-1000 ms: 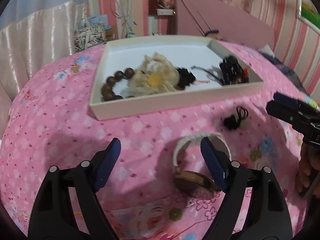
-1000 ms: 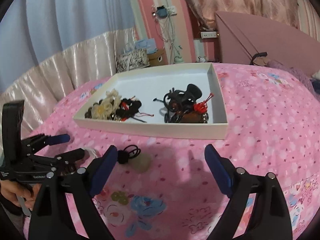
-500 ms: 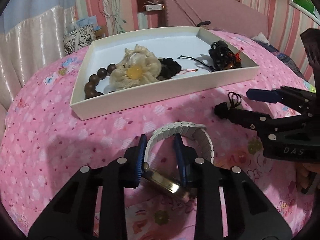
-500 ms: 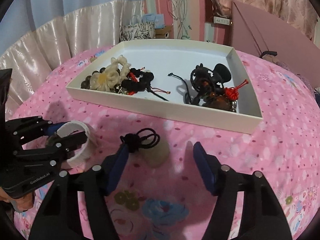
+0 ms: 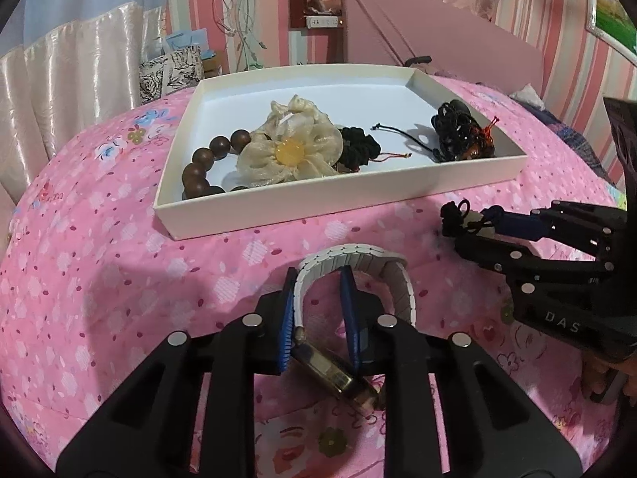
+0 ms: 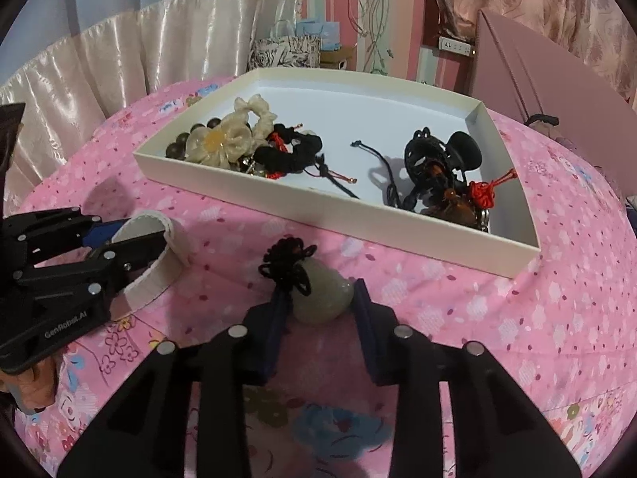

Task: Organize jewelry
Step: 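Lower the watch into the tray with the left tool while the right tool lowers the pendant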

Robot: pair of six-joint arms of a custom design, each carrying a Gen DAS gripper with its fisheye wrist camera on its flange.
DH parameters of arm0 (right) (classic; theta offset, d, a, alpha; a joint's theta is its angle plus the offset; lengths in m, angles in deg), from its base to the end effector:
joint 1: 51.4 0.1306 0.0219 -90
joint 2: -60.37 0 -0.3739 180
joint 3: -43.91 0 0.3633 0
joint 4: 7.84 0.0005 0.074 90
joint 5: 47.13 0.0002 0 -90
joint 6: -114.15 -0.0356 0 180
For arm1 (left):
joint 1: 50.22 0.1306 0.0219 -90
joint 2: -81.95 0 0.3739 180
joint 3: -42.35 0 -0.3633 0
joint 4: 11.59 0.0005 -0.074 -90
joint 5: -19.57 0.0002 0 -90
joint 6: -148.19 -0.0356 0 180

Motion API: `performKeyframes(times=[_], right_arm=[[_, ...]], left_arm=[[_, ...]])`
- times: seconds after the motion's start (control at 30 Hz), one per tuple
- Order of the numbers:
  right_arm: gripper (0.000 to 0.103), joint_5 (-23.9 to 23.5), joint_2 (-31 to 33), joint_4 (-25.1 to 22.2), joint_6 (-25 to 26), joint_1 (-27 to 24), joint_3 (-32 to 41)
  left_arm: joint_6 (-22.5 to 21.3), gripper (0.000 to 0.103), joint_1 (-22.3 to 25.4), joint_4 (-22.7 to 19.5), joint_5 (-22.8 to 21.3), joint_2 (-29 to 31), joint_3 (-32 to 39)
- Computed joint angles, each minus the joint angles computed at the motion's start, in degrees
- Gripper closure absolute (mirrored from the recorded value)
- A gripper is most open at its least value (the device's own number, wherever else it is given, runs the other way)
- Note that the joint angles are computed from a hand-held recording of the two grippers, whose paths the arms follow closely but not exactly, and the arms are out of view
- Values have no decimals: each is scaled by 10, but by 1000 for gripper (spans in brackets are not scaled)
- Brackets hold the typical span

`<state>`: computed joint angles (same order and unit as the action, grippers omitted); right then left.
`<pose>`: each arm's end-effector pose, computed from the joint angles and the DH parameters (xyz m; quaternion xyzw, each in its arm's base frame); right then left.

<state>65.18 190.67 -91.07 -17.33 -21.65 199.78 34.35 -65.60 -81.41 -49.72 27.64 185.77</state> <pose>0.5700 0.3096 0.4821 0.1499 0.9319 0.0081 0.3303 0.6250 -0.1855 0.4601 0.3672 0.8568 -0.1460 0.3312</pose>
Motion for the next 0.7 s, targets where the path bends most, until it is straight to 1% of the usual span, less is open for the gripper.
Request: performKeyframes(times=[0.03,0.1,0.23,0.3,0.43,0.7], right_arm=[[76,1,-8,11,0,0,-13],[77,4,-20,29,0,0,-33],[77,11,-31,41,-3,1,-49],[77,12,-42,56,-7,1,-68],[77,8,-46,64,-13,-1,-77],[76,8,-43,62,-17,-1,-73]], left_arm=[[1,85,0,2,1,0,0],[2,87,1,4,4,-2,-2],[5,89,1,12,8,-6,-7],[5,89,1,16,10,-9,-12],[6,89,2,22,11,-13,-18],[10,89,2,19,11,-10,-15]])
